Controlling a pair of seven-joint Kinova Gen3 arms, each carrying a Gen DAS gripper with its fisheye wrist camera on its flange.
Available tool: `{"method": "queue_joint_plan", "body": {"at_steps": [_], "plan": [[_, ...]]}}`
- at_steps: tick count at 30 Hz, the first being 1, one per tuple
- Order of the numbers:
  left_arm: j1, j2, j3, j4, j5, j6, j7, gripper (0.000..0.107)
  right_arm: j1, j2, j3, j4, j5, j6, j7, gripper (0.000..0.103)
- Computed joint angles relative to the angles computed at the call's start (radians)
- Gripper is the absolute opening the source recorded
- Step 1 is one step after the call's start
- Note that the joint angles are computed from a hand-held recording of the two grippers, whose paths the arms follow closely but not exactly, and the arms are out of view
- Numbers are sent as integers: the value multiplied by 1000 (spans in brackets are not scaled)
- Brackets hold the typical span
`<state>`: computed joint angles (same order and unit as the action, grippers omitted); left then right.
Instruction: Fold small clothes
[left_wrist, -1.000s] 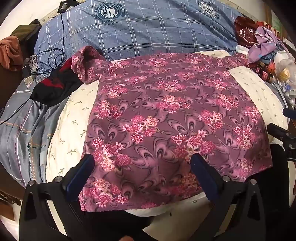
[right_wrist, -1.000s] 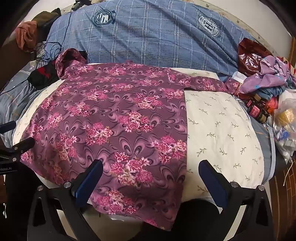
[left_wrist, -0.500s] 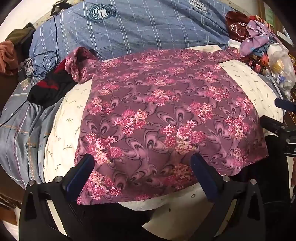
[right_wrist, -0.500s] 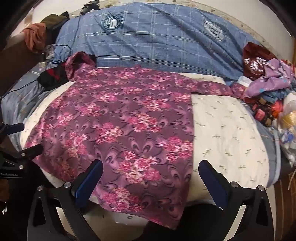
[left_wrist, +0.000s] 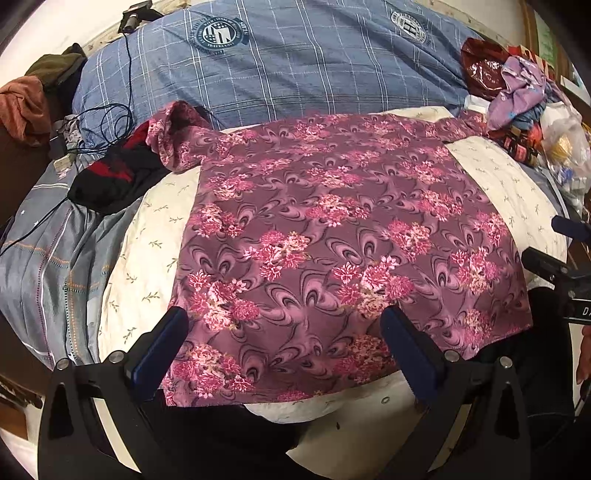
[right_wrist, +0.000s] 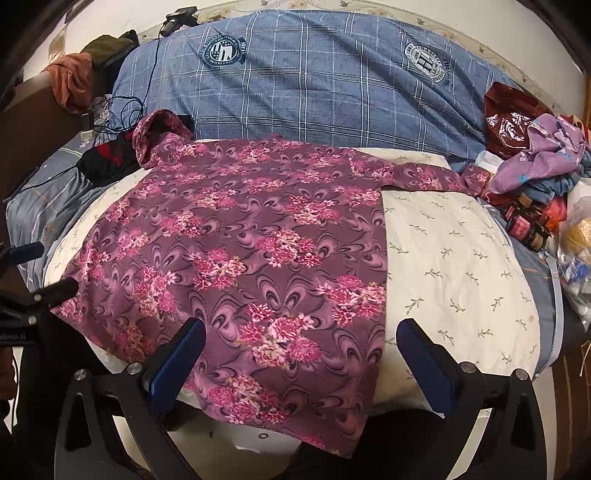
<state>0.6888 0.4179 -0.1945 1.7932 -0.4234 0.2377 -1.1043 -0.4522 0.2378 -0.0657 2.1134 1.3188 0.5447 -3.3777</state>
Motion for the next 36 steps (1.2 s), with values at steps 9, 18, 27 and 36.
{"method": "queue_joint_plan", "body": {"at_steps": [9,18,27,36], "plan": [[48,-1,-52,7,-20,-16,48,103,3,-17,-2,7,25,9,-22,103],[66,-4,-79,23,-21,-35,69,103,-10,0,-4,-14,-13,44,30,103],[28,6,-63,29,3,-35,42,103,2,6,7,-12,-76,17,61,103],[20,13,-59,33,17,-46,16,103,-16,-3,10,7,-76,24,26,103]]}}
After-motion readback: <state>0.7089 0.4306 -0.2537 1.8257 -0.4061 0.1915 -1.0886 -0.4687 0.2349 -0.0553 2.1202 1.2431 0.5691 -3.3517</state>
